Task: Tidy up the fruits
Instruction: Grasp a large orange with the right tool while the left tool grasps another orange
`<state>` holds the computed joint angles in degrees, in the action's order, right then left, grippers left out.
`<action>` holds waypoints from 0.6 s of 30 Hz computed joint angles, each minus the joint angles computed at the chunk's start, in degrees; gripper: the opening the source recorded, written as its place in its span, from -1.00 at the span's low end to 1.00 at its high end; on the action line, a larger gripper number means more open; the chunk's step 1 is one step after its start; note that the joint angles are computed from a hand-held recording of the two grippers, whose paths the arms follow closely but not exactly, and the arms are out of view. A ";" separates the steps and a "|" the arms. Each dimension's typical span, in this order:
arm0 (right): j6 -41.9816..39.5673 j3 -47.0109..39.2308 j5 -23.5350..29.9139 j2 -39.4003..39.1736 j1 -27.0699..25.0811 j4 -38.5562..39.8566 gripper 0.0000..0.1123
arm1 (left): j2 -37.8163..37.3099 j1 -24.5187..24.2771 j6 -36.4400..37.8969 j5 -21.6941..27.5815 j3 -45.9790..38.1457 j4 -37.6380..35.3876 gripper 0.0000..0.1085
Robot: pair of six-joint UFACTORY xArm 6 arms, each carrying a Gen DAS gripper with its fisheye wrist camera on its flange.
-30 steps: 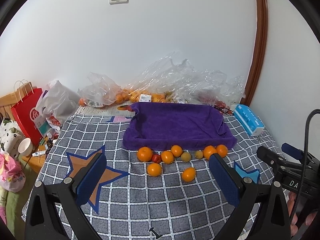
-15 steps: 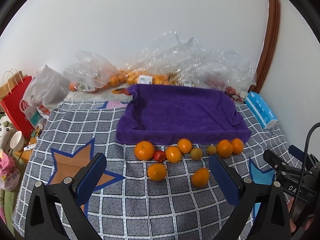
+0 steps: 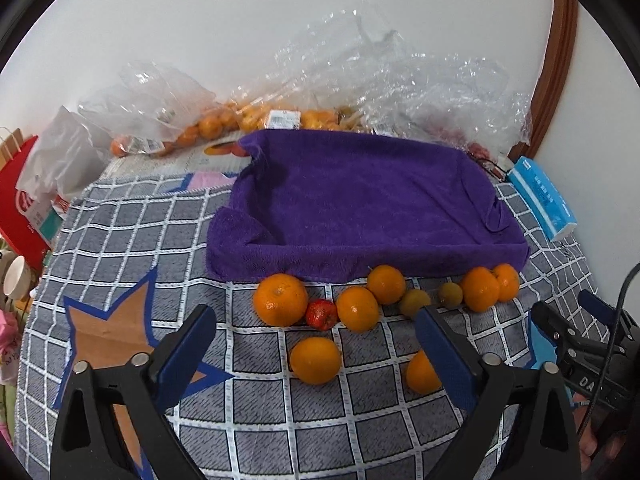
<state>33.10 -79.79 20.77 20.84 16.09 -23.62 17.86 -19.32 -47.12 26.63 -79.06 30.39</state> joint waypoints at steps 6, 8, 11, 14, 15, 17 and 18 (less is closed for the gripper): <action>-4.38 -1.89 -0.58 2.99 -1.05 5.73 0.64 | 1.72 1.66 4.65 0.27 -1.02 -4.59 0.78; -7.23 -2.43 -0.40 3.74 -1.17 8.96 0.58 | 1.98 2.44 5.38 -0.30 -0.81 -6.49 0.78; -12.01 -3.51 -1.01 5.16 -1.17 14.07 0.55 | 2.21 3.29 5.46 -1.56 -0.27 -7.53 0.78; -13.01 -5.40 -0.50 6.77 -1.12 13.96 0.37 | 2.28 3.72 5.21 -2.07 0.25 -7.37 0.78; -13.73 -6.08 -0.01 7.27 -1.06 14.34 0.31 | 2.24 3.88 5.81 -2.34 0.50 -8.01 0.78; -16.50 -7.27 0.68 8.32 -0.93 15.99 0.21 | 2.28 3.95 6.67 -2.91 0.86 -8.92 0.78; -17.23 -7.96 1.03 8.93 -0.86 16.13 0.19 | 2.30 3.94 6.83 -3.17 0.96 -9.10 0.78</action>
